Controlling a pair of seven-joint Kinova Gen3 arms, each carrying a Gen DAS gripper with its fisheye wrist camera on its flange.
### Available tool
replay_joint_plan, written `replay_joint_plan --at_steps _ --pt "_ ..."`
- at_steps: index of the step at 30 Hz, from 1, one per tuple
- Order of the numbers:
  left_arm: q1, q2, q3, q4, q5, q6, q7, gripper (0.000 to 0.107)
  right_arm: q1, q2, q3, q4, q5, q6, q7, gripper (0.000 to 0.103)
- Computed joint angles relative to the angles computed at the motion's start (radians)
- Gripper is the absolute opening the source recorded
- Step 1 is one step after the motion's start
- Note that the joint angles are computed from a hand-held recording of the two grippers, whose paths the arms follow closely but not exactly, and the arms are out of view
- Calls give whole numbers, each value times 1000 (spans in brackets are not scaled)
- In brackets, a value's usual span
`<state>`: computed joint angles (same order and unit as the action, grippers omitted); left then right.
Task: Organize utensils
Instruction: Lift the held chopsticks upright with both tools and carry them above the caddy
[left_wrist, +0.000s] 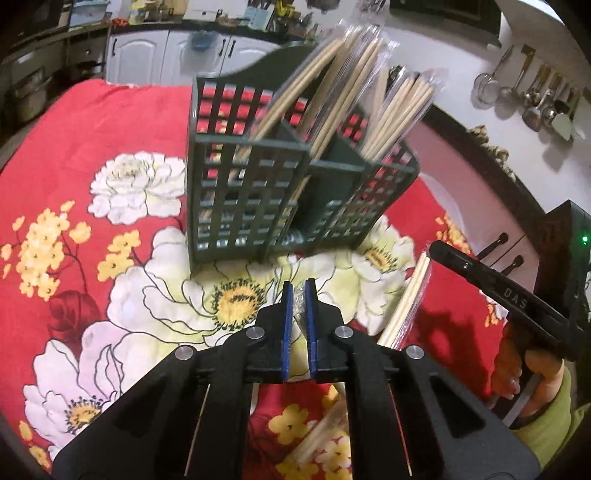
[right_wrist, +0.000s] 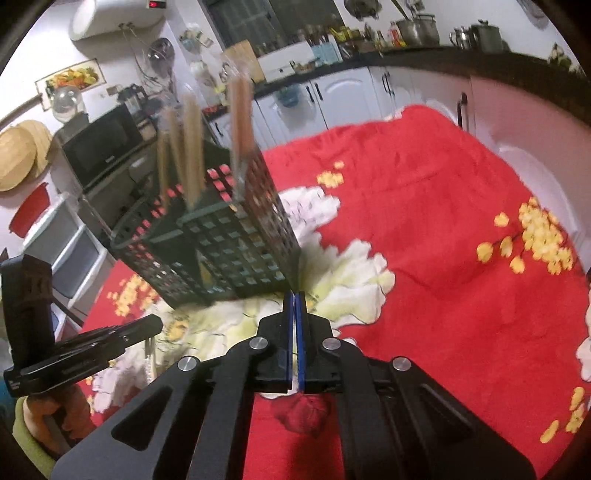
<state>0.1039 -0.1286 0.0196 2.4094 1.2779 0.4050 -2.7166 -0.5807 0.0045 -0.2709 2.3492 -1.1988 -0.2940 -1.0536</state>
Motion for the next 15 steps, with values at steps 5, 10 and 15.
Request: replay_joint_plan --at_steps 5,10,15 --pt "5 -60 -11 12 12 14 -6 3 10 -70 -44 9 -40 -21 42 2" --pt "18 -121 -17 14 4 23 10 3 57 -127 -119 2 -64 -30 82 2" --pt "38 -165 -27 7 12 27 19 3 104 -176 -204 -17 -127 -43 175 2"
